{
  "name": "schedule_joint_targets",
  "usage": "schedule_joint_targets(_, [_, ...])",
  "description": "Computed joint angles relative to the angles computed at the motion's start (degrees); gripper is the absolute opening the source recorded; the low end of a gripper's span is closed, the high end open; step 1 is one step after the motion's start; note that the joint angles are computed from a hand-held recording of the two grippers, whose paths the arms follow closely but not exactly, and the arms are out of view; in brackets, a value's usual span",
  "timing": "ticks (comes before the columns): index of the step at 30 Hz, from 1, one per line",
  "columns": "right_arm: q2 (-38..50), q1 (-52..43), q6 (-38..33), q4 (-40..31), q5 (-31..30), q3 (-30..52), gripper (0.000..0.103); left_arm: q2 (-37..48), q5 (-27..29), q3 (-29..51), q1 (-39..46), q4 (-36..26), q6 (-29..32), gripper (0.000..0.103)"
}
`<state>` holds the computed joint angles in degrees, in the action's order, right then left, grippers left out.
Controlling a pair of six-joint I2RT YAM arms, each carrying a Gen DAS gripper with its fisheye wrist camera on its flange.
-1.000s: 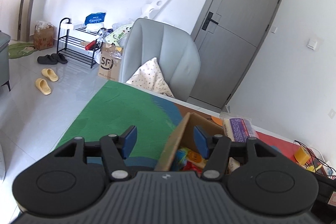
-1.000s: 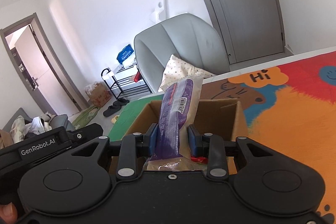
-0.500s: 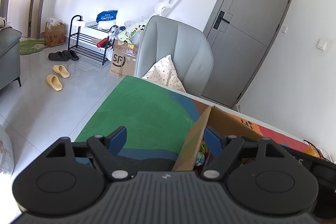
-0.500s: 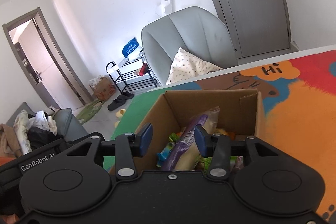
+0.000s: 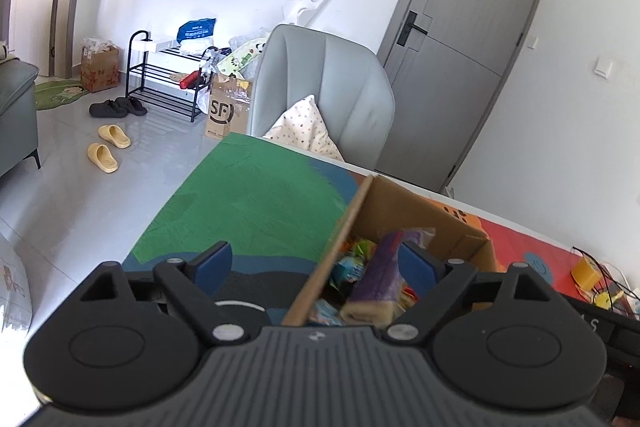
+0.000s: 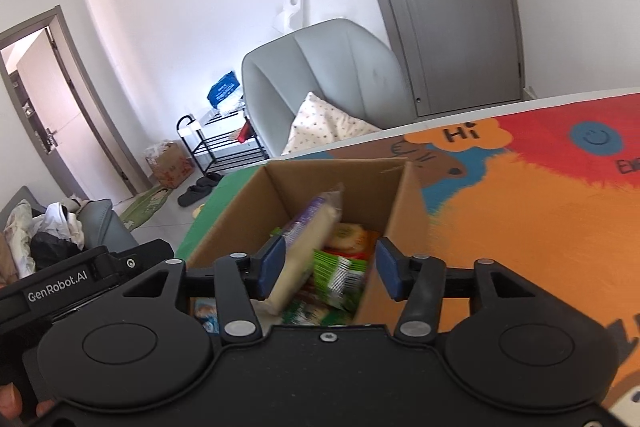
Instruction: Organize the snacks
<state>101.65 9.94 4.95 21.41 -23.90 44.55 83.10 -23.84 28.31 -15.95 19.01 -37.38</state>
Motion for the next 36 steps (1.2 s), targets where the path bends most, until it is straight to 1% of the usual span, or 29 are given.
schedule_joint_targets(11, [-6.0,-6.6,-2.5,1.3,-2.0,-6.3,0.063,0.3,-3.9,2.5,-7.6,-4.4,1.9,0.092])
schedule_joint_targets(16, [-9.2,-9.6,-3.6,2.5,-2.5,-9.2,0.075,-0.1,-4.8,3.3,-10.0,-5.8,3.4,0.092])
schedule_joint_targets(19, [-10.9,-11.5,-4.7,2.7,-3.2,-10.8,0.079,-0.3,-6.5,3.6,-12.3,-6.7,3.6,0.093])
schedule_joint_targets(23, [-13.6,-13.5,-6.1,3.2,-3.5,-13.4,0.085,-0.4,-8.5,4.2,-15.3,-8.0,3.5,0.097])
schedule_joint_targets(27, [-16.2,-16.0,-7.2,3.2,-4.3,-15.5,0.097,-0.5,-10.6,4.7,-18.1,-9.3,4.3,0.098])
schedule_joint_targets(31, [-18.8,-18.5,-8.6,3.7,-4.7,-17.4,0.103,-1.2,-11.5,5.0,-20.2,-10.7,4.7,0.1])
schedule_joint_targets(33, [-20.1,-19.5,-8.9,4.0,-4.2,-18.4,0.103,-1.8,-12.2,4.9,-21.3,-11.4,4.6,0.1])
schedule_joint_targets(36, [-21.5,-21.5,-9.9,2.1,-6.0,-18.7,0.103,-2.7,-13.5,4.8,-23.1,-12.7,5.1,0.101])
